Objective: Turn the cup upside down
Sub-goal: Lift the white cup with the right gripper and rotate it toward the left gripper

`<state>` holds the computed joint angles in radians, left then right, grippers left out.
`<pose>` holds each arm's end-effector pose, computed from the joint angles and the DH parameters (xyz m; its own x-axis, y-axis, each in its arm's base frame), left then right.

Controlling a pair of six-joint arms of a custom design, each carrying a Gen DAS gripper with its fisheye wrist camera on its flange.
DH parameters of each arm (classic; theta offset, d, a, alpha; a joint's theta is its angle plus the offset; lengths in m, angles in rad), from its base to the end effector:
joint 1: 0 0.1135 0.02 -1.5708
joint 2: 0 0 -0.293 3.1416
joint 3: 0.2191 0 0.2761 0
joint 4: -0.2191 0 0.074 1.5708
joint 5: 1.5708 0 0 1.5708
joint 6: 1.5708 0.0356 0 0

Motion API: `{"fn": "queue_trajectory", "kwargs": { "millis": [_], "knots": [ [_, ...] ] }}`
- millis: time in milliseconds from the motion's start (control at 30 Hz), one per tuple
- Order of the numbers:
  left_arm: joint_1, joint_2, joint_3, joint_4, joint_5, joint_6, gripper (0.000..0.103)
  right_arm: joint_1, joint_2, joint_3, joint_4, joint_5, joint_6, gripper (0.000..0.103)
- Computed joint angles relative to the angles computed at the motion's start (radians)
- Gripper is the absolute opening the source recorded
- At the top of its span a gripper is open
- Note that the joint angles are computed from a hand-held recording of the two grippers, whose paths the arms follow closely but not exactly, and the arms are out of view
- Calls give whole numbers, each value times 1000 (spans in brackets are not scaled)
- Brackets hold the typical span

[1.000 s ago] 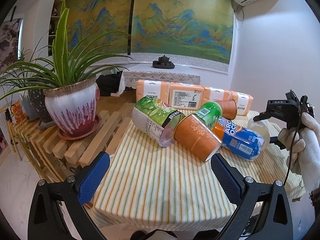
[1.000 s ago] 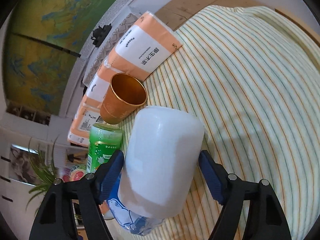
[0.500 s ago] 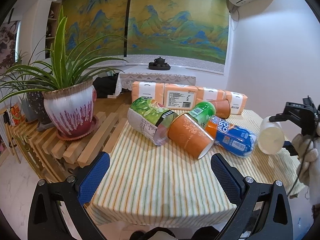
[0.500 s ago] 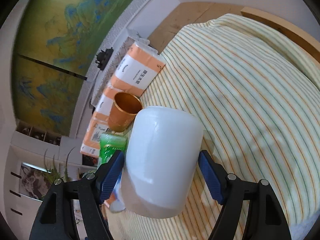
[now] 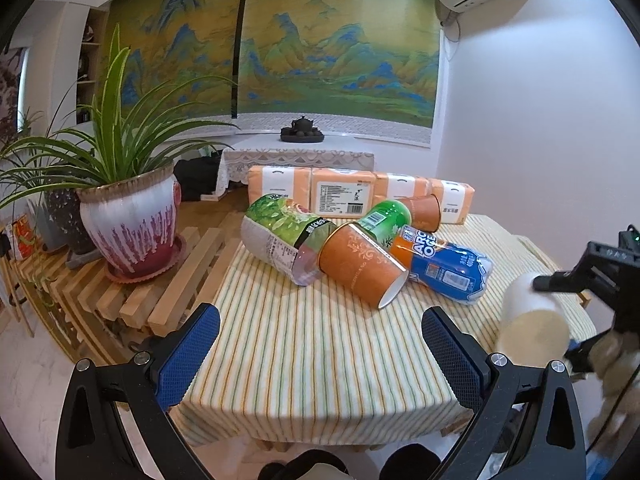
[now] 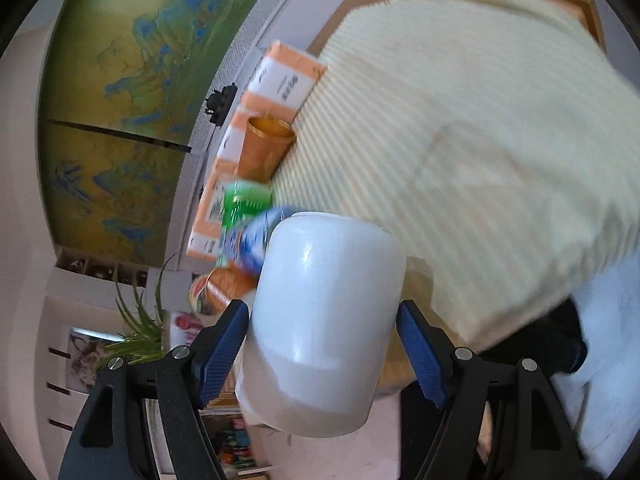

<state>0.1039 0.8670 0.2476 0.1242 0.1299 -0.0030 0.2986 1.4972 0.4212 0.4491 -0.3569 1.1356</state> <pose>0.1803 0.0142 0.1773 -0.4727 -0.0523 -0.8797 0.0091 0.9979 -0.0642 0.2507 0.0902 0.1340 -0.7315 0.6638 -0.1556 0.2782 0.4989 0.8208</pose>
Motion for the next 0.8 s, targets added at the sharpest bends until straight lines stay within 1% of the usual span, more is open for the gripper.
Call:
{"fn": "queue_trajectory", "kwargs": {
  "millis": [67, 200, 267, 367, 433, 500, 667, 733, 800],
  "knots": [
    [25, -8, -3, -6, 25, 8, 102, 62, 37, 11, 34, 41, 37, 73],
    [86, -9, -7, -12, 73, 27, 102, 143, 131, 47, 119, 84, 121, 73],
    [122, -4, -6, -17, 102, 34, 102, 181, 162, 79, 117, 128, 137, 73],
    [182, 16, 1, -15, 152, 47, 102, 206, 197, 112, 122, 156, 151, 73],
    [202, 28, 4, -8, 164, 53, 102, 216, 202, 132, 98, 175, 132, 73],
    [204, 38, 6, 0, 164, 57, 102, 224, 211, 168, 56, 184, 87, 74],
    [172, 57, 17, 14, 144, 68, 102, 212, 202, 186, 2, 165, 10, 76],
    [150, 64, 24, 12, 130, 71, 102, 212, 183, 176, -8, 173, -8, 81],
    [126, 76, 40, -6, 127, 78, 102, 197, 173, 157, 7, 156, -21, 85]
  ]
}}
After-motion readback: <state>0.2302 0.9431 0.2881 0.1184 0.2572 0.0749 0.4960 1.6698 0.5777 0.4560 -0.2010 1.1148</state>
